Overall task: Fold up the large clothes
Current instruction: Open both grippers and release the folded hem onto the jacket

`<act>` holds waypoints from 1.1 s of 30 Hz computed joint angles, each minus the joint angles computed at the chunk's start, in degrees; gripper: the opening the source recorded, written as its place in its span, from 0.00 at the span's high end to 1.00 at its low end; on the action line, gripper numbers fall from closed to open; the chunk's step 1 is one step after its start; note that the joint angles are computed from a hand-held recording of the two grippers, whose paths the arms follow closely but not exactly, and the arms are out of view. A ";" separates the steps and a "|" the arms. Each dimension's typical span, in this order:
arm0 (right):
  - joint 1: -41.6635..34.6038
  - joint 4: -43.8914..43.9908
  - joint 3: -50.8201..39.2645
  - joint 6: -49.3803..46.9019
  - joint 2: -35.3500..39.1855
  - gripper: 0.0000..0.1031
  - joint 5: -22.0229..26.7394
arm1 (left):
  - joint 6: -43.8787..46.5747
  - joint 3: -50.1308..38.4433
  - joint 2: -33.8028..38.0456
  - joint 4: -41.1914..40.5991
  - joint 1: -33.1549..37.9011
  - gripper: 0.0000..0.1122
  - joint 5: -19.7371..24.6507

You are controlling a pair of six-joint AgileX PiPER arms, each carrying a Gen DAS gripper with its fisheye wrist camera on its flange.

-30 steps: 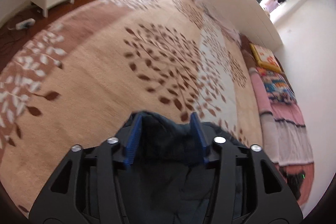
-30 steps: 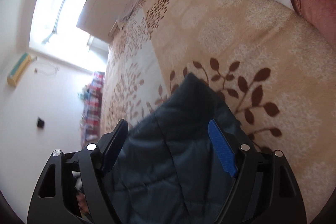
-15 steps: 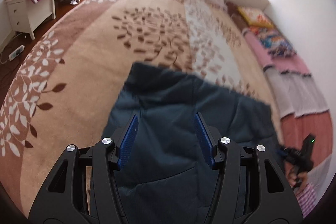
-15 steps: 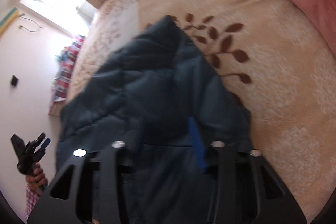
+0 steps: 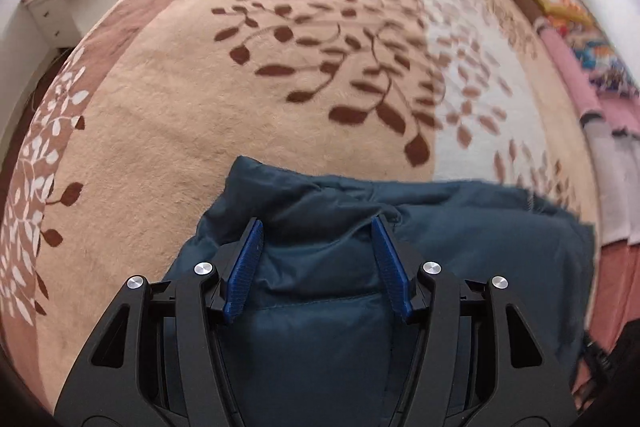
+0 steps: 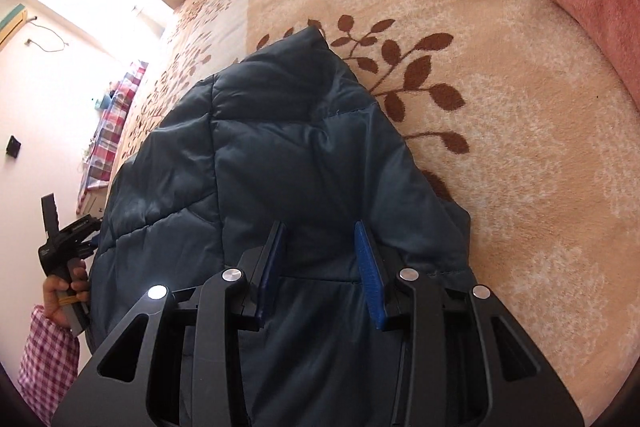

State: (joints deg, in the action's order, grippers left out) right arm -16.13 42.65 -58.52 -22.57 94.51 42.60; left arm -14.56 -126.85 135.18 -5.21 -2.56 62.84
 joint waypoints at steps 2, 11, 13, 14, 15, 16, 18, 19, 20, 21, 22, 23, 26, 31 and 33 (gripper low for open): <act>0.18 -0.73 0.25 0.68 -0.70 0.63 -0.19 | 1.99 8.53 -5.89 -3.60 1.59 0.50 -5.71; -5.21 -0.33 10.22 -0.99 -17.97 0.46 3.97 | 19.28 42.55 -36.03 -12.79 9.15 0.46 -12.99; -8.63 -0.87 13.70 -1.37 -24.66 0.40 6.91 | 23.38 51.54 -43.76 -17.18 12.18 0.41 -13.06; -9.54 -1.09 14.79 -1.24 -26.73 0.39 7.77 | 24.45 54.67 -46.31 -18.56 13.22 0.40 -13.11; -11.11 -1.31 16.02 -1.49 -29.06 0.37 9.22 | 26.11 58.21 -49.18 -20.45 14.73 0.40 -12.74; -14.17 -1.25 17.96 -2.73 -32.20 0.36 11.66 | 27.69 61.68 -51.82 -22.30 16.09 0.39 -12.35; -18.92 -0.71 20.74 -4.75 -35.93 0.32 15.68 | 30.61 68.79 -56.99 -25.67 19.02 0.39 -11.56; -21.15 -0.44 21.65 -5.88 -36.95 0.31 17.61 | 31.60 71.77 -58.96 -26.97 20.06 0.39 -11.51; -23.61 0.00 23.13 -7.17 -38.10 0.29 19.78 | 33.03 75.52 -61.19 -28.71 21.59 0.38 -11.37; -25.83 0.68 24.64 -8.56 -38.76 0.28 21.60 | 33.81 78.37 -62.75 -29.96 22.87 0.37 -11.24; -27.37 1.28 25.90 -9.47 -39.04 0.28 22.75 | 34.87 81.31 -63.96 -31.66 24.24 0.36 -11.33; -28.49 1.78 27.20 -10.01 -39.21 0.27 23.53 | 35.52 83.06 -64.61 -32.70 25.02 0.36 -11.30; -29.30 3.57 30.79 -10.89 -39.04 0.26 23.38 | 36.52 87.64 -64.29 -35.61 25.68 0.35 -13.41; -25.42 7.17 33.37 -10.02 -37.34 0.22 18.86 | 38.57 90.31 -60.02 -42.57 23.73 0.33 -17.80; -23.61 9.29 33.94 -10.30 -36.34 0.21 16.50 | 39.77 90.57 -58.39 -46.11 23.33 0.33 -18.99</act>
